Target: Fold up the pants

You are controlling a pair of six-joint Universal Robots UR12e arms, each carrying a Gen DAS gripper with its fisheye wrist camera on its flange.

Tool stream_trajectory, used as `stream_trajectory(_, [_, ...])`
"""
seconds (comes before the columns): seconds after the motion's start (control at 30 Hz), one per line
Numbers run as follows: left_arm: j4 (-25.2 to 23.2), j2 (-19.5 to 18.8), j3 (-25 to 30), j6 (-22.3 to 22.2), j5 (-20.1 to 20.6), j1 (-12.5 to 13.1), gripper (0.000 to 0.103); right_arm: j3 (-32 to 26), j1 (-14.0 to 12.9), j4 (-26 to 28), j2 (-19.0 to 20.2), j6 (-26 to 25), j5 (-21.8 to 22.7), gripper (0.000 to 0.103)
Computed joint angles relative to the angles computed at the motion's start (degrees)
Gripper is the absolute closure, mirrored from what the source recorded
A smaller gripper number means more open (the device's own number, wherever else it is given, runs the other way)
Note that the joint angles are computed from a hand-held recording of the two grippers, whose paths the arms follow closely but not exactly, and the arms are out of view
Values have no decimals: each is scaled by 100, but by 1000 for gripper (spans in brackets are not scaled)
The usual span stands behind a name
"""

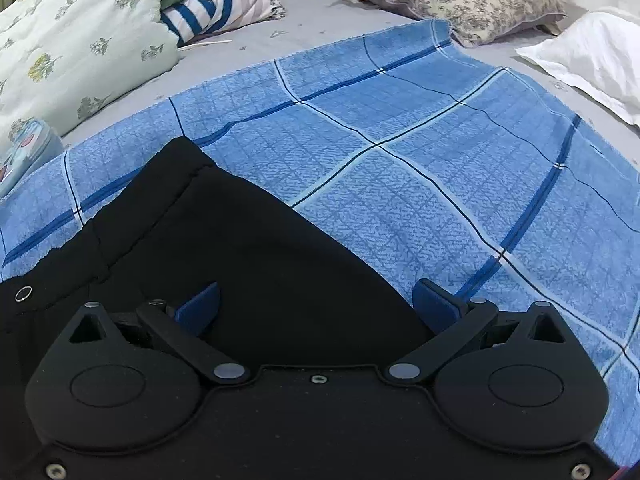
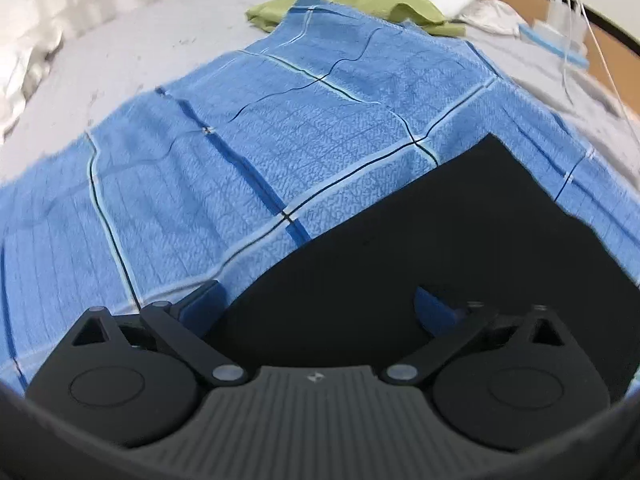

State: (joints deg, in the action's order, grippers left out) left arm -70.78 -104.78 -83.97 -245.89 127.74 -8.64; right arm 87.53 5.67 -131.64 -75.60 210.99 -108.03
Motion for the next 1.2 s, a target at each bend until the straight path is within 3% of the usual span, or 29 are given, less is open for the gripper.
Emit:
stream_trajectory(0.03, [65,25,-42,63,39,-18,14,74,4,-129,-49,-67,-9,29])
stream_trajectory(0.07, [155,53,-86,136,109,-51,24,130,0,-240,-96,-114,23,50])
stream_trajectory(0.1, [262,83,-131,238,210,-92,53,185,-25,-309,-160,-129,112,79])
stream_trajectory(0.13, [475,128,-209,433,261,-126,86,218,-51,-311,-214,-89,186,94])
stream_trajectory(0.17, [760,201,-313,651,147,-127,96,277,-111,-332,-287,-5,377,99])
stream_trajectory(0.4, [1773,763,-930,1132,-337,-123,100,1001,-402,-1012,-983,-360,1073,100])
stream_trajectory(0.63, [2336,1643,-1688,1494,-527,-231,100,1893,-787,-1286,-1957,-796,1860,100])
stream_trajectory(0.83, [2930,2495,-2495,1733,-166,-555,100,2809,-1360,-1255,-3004,-785,2896,100])
stream_trajectory(1.0, [2896,3162,-3036,1438,126,-889,101,3538,-1798,-1049,-3897,-711,3460,100])
stream_trajectory(1.1, [2722,3474,-3286,1292,318,-1120,101,3874,-1969,-760,-4423,-927,3586,100])
stream_trajectory(1.2, [2345,3702,-3438,1049,169,-1233,101,4112,-2083,-496,-4854,-1104,3542,100])
